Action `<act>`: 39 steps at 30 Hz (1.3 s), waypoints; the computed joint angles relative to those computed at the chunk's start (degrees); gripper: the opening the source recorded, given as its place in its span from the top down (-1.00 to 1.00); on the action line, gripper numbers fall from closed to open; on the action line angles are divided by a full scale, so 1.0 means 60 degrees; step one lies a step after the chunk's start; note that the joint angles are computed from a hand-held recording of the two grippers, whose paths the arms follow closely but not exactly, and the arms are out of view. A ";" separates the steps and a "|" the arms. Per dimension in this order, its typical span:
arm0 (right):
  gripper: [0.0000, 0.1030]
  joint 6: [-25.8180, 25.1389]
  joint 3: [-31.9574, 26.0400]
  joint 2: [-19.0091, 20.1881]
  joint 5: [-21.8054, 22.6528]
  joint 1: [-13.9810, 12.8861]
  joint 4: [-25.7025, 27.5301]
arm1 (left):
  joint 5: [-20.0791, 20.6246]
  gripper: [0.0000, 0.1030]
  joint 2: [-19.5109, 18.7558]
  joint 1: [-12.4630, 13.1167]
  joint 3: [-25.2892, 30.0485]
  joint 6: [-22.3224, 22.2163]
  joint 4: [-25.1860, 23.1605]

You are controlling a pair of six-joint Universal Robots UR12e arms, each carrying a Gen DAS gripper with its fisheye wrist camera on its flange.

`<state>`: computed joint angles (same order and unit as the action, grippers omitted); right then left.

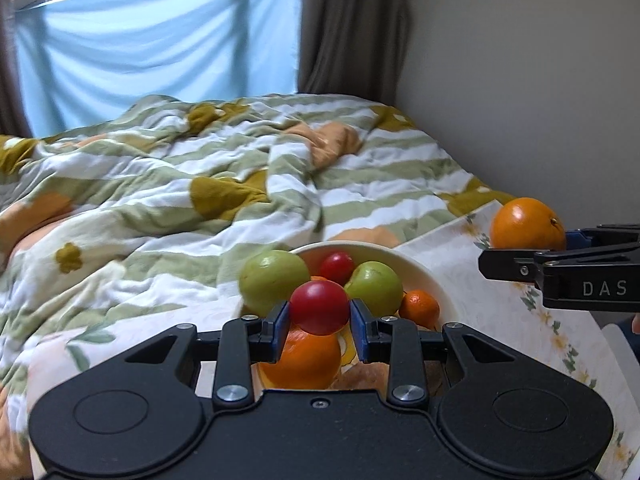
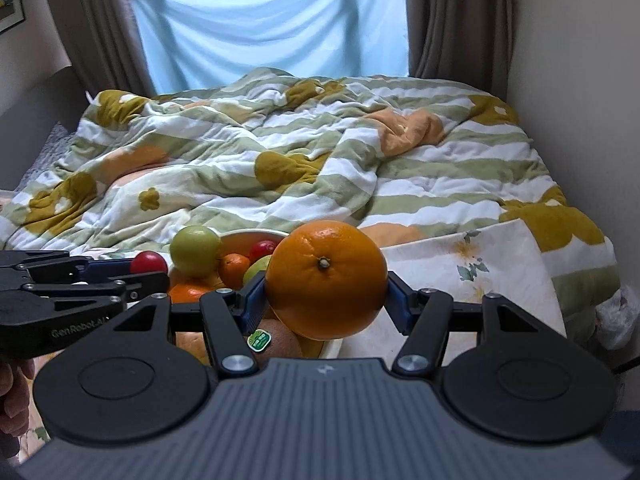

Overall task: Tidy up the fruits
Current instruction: 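Carry the tomato into the bowl with the left tool while the right tool lowers the orange in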

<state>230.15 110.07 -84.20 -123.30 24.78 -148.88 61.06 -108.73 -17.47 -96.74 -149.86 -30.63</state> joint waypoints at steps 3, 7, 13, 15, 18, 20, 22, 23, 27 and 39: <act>-0.46 0.0275 -0.0035 0.0059 -0.0018 -0.0036 0.0163 | -0.0114 0.30 -0.0135 -0.0050 0.0182 0.0302 -0.0325; -0.46 0.0553 -0.0056 0.0072 -0.0056 -0.0050 0.0408 | -0.0206 0.29 -0.0244 -0.0098 0.0335 0.0683 -0.0687; -0.46 0.0833 -0.0076 0.0054 -0.0246 -0.0046 0.0653 | -0.0528 -0.60 -0.0153 -0.0032 0.0234 0.0962 -0.0589; -0.46 0.0849 -0.0089 0.0052 -0.0296 -0.0039 0.0711 | -0.0621 -0.62 -0.0098 0.0021 0.0155 0.1025 -0.0399; -0.46 0.0807 -0.0108 0.0066 -0.0288 -0.0046 0.0727 | -0.0594 -0.63 -0.0011 0.0108 0.0079 0.0993 -0.0248; -0.46 0.0708 -0.0132 0.0097 -0.0244 -0.0054 0.0688 | -0.0535 -0.66 0.0023 0.0182 0.0061 0.0828 -0.0157; -0.46 0.0567 -0.0176 0.0153 -0.0168 -0.0068 0.0617 | -0.0477 -0.75 0.0060 0.0271 0.0017 0.0569 0.0065; -0.46 0.0466 -0.0202 0.0182 -0.0111 -0.0084 0.0566 | -0.0430 -0.77 0.0074 0.0306 -0.0015 0.0445 0.0221; -0.46 -0.0112 -0.0374 0.0392 0.0166 -0.0147 0.0273 | -0.0201 -0.77 0.0132 0.0448 -0.0092 0.0060 0.0560; -0.47 -0.1226 -0.1015 0.1158 0.0848 -0.0161 -0.0289 | 0.0317 -0.78 0.0271 0.0784 -0.0313 -0.0659 0.0834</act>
